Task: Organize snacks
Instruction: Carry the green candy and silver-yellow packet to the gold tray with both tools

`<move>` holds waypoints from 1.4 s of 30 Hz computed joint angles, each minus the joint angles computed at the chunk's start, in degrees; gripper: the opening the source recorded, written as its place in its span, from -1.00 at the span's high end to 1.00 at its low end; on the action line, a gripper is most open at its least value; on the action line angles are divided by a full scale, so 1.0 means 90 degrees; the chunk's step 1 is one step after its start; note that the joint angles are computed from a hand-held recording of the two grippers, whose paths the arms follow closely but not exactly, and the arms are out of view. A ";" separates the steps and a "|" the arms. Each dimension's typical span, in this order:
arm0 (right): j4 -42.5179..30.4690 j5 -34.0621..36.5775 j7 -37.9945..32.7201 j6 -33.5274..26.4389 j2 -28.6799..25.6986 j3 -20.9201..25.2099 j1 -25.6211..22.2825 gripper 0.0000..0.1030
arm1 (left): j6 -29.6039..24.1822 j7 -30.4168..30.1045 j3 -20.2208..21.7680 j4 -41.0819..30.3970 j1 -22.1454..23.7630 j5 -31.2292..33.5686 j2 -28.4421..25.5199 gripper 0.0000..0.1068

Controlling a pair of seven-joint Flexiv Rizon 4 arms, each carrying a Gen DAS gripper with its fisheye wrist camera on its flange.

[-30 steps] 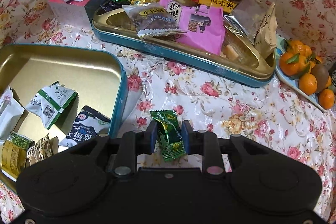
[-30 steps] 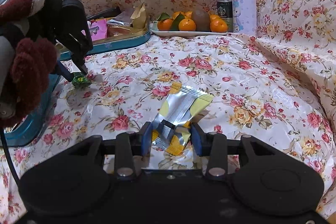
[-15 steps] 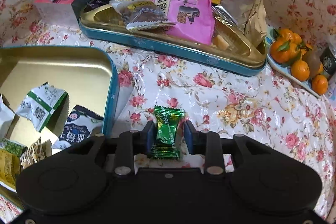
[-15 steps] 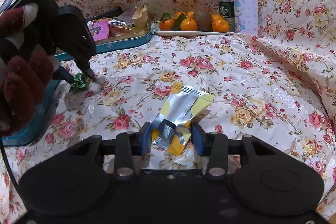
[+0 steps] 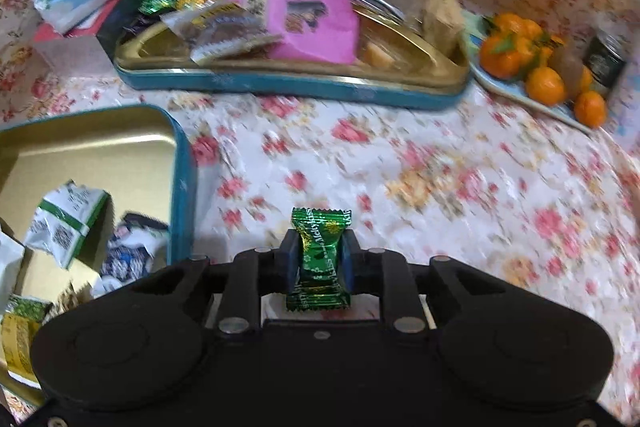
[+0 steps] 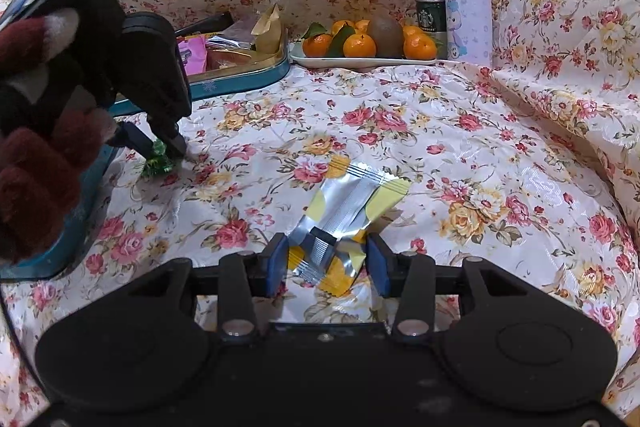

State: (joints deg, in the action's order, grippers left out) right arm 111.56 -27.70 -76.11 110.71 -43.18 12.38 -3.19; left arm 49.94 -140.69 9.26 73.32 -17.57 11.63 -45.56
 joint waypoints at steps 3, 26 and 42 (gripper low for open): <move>-0.0085 -0.0138 0.0238 -0.0256 -0.0038 0.0423 -0.0398 0.11 | 0.0119 0.0151 -0.0103 0.0263 -0.0043 0.0023 0.0159 0.47; -0.0978 0.0855 0.0477 -0.1052 -0.0091 -0.0070 0.0415 0.06 | 0.0413 0.0661 -0.0129 0.0781 -0.0222 0.0033 0.0426 0.45; -0.0854 0.0862 0.0532 -0.0958 -0.0080 -0.0126 0.0475 -0.15 | 0.0555 0.0995 -0.0170 0.0885 -0.0162 -0.0138 0.0443 0.45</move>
State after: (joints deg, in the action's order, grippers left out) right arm 103.87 -19.94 -71.32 102.09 -43.89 11.25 1.09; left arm 54.94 -131.73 7.73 81.28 -19.03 10.39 -41.57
